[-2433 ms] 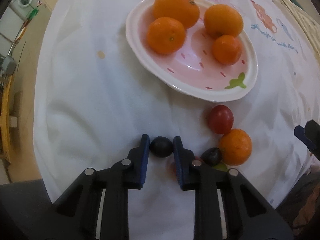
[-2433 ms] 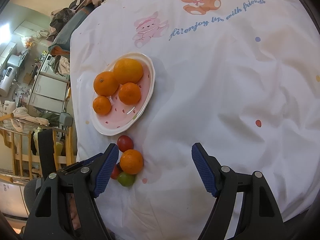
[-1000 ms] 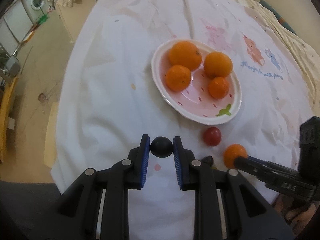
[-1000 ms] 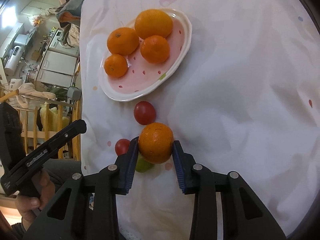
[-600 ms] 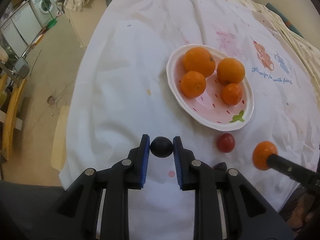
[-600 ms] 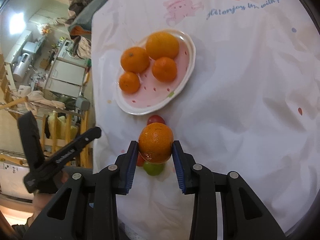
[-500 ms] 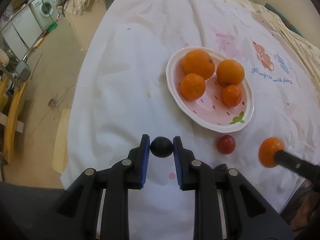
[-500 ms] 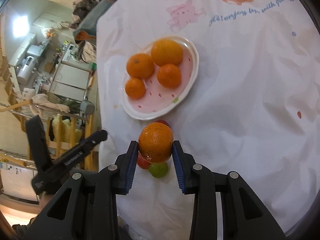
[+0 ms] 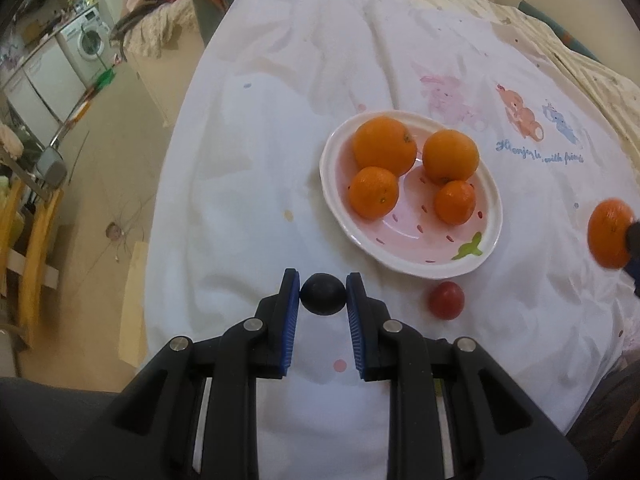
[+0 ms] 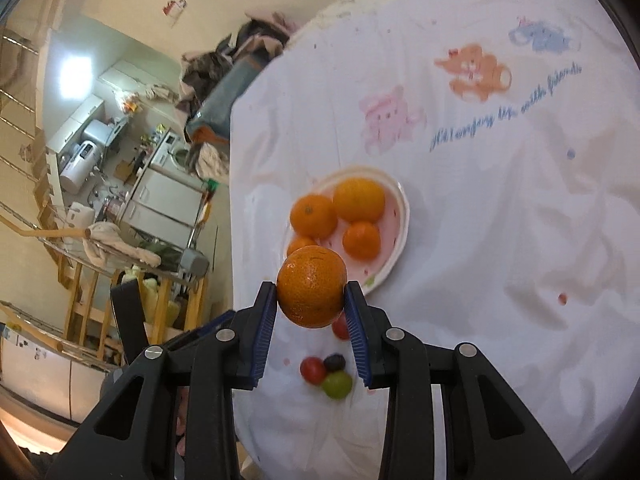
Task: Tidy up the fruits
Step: 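Carry the mandarin and dark plum over the pink plate and open both tools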
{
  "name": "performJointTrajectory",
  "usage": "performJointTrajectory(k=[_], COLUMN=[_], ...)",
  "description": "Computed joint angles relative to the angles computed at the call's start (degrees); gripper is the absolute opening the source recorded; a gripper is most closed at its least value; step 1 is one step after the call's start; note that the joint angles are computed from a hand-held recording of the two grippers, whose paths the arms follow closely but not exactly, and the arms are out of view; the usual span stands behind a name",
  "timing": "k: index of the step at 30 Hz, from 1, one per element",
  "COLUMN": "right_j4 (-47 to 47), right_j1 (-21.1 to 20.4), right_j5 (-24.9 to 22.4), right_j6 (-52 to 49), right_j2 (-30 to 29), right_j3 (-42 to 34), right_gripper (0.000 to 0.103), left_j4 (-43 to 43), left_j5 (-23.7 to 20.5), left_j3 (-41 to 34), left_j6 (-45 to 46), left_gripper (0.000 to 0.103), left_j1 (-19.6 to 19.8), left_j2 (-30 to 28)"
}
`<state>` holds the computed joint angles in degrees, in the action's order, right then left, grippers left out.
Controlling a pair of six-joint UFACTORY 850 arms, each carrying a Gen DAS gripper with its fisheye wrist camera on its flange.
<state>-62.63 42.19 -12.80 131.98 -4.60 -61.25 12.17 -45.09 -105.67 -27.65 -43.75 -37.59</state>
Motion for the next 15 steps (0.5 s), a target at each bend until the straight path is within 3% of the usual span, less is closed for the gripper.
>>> performJointTrajectory(k=[9,15], right_j4=[5.38,1.31], right_j1=[-3.2,-6.26], right_j5=[1.13,4.06], right_j6=[-7.17,-3.38], right_j2=[0.5,-0.11], right_j3=[-0.09,-0.26], right_gripper=[0.036,0.036], left_j4=[-1.75,-2.17], left_j5=[-2.81,-5.08], left_j3=[-8.64,-17.3], left_j6=[3.84,6.95], left_gripper=[0.02,0.02], left_j1=[0.19,0.42], left_j2=[-3.54,-8.1])
